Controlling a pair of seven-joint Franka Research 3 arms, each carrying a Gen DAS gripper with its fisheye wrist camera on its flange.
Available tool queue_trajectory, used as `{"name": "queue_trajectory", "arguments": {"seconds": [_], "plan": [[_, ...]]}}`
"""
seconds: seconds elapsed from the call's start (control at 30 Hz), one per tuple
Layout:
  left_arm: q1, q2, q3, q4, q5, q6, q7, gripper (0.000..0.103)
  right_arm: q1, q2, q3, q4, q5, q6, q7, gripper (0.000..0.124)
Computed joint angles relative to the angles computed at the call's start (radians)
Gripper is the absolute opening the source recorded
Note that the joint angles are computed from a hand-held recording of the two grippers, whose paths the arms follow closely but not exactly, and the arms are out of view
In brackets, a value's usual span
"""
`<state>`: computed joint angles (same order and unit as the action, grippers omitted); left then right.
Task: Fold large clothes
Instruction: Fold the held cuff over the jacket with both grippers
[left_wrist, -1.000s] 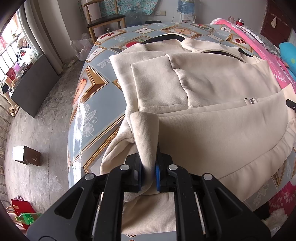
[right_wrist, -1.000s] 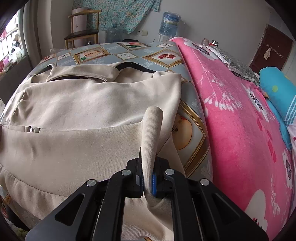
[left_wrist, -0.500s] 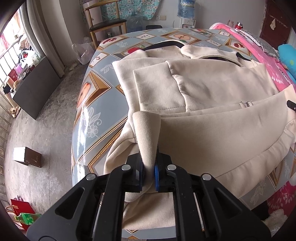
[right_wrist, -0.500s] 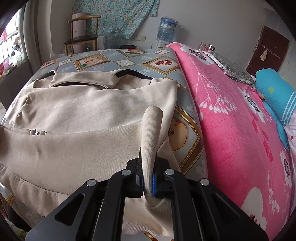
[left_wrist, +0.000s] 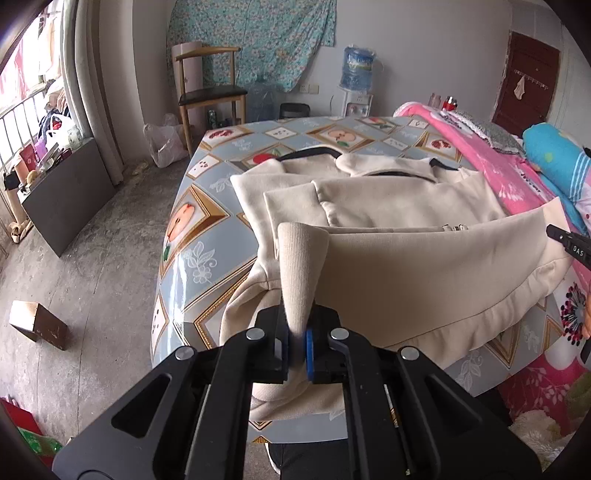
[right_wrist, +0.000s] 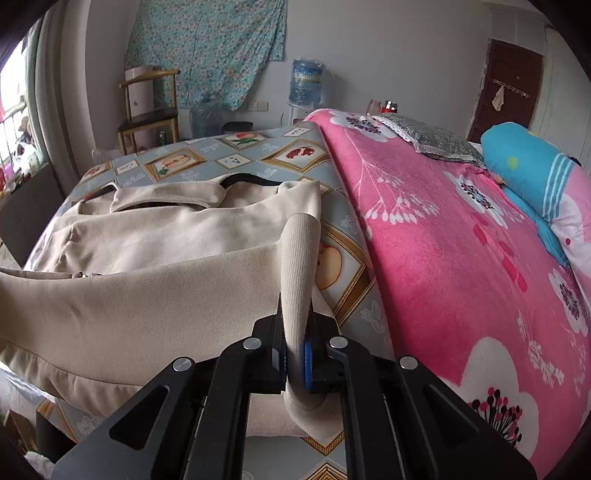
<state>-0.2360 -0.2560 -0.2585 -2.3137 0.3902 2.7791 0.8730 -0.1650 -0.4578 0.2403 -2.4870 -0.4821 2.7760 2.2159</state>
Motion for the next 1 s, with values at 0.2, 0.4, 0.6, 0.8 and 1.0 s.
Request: {"name": "queue_trajectory", "arguments": {"seconds": [0.2, 0.4, 0.6, 0.8, 1.0], "plan": [[0.009, 0.003, 0.011, 0.040, 0.008, 0.040, 0.023, 0.006, -0.043, 0.000, 0.016, 0.027, -0.022, 0.063, 0.035, 0.006], [0.021, 0.135, 0.043, 0.198, -0.034, 0.062, 0.118, 0.006, -0.105, 0.144, 0.040, 0.179, -0.101, 0.135, 0.069, 0.006], [0.034, 0.369, 0.054, 0.490, 0.033, -0.008, 0.158, 0.006, -0.091, 0.395, 0.024, 0.447, -0.225, 0.132, 0.095, 0.006], [0.001, 0.656, 0.090, 0.880, 0.038, -0.148, 0.242, 0.006, -0.012, 0.677, -0.029, 0.767, -0.130, 0.057, -0.072, 0.006], [-0.015, 0.951, 0.095, 1.263, -0.078, -0.423, 0.360, 0.006, -0.010, 0.963, 0.021, 1.067, 0.118, -0.173, -0.373, 0.006]]}}
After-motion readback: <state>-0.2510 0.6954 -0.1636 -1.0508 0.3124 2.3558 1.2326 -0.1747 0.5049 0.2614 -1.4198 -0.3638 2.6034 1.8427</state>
